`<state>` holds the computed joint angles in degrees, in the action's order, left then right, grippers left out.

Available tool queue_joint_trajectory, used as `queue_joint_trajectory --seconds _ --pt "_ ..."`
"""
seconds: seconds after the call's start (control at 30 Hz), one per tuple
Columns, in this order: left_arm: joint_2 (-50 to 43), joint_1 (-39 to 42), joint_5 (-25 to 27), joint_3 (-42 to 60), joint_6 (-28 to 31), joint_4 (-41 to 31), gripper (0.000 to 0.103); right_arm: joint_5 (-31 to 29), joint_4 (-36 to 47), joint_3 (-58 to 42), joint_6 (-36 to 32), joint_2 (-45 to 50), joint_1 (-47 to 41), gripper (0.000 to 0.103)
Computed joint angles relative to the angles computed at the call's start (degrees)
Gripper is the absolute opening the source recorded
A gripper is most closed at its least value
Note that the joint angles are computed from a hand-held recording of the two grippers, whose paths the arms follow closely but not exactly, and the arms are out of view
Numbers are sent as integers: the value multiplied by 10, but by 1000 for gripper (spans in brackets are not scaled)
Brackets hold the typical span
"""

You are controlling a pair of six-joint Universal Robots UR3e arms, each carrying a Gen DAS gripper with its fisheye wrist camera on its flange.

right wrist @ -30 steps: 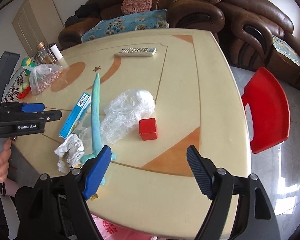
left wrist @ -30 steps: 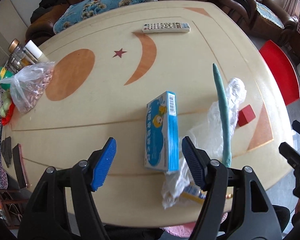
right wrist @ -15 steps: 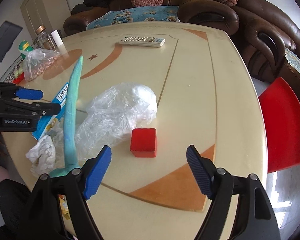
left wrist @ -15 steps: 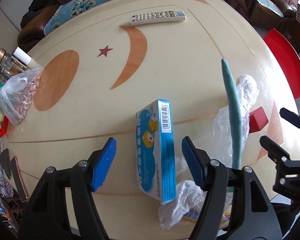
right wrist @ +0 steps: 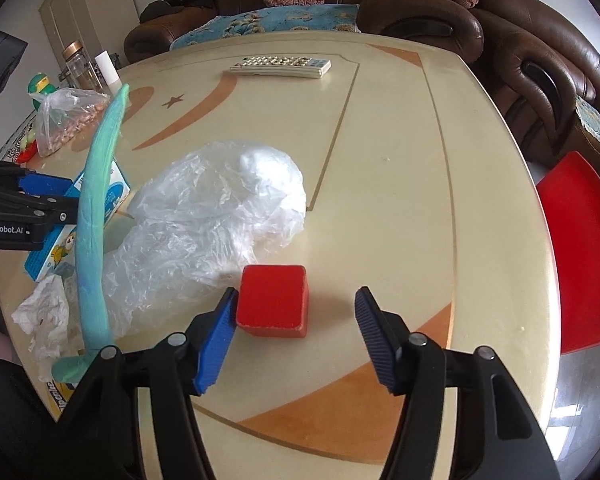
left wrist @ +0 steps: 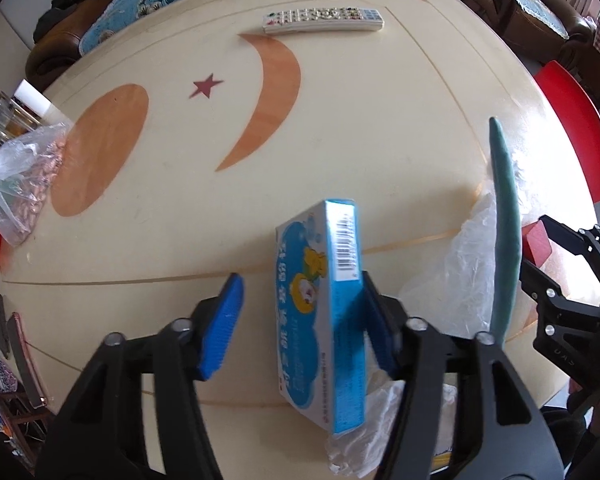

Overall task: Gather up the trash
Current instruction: 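Grasp the blue medicine box with the left tool while the right tool grasps the red cube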

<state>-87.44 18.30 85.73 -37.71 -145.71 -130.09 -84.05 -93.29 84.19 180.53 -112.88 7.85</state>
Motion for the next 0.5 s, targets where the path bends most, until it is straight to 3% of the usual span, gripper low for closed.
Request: queue_joint_trajectory --seconds 0.13,0.2,0.3,0.43,0.5 --pt "22 10 -1 -43 9 18 45 -22 -24 8 11 6 20 56" --pt "28 26 -12 -53 18 12 37 -30 -32 11 12 6 26 45" --pt "23 37 -18 -47 21 3 36 -26 -39 18 14 0 25 30" --pt "15 42 -15 -32 24 -12 33 -44 -51 24 27 -1 38 29" --pt "15 48 -18 -27 28 -16 25 -43 -52 25 34 -3 37 29"
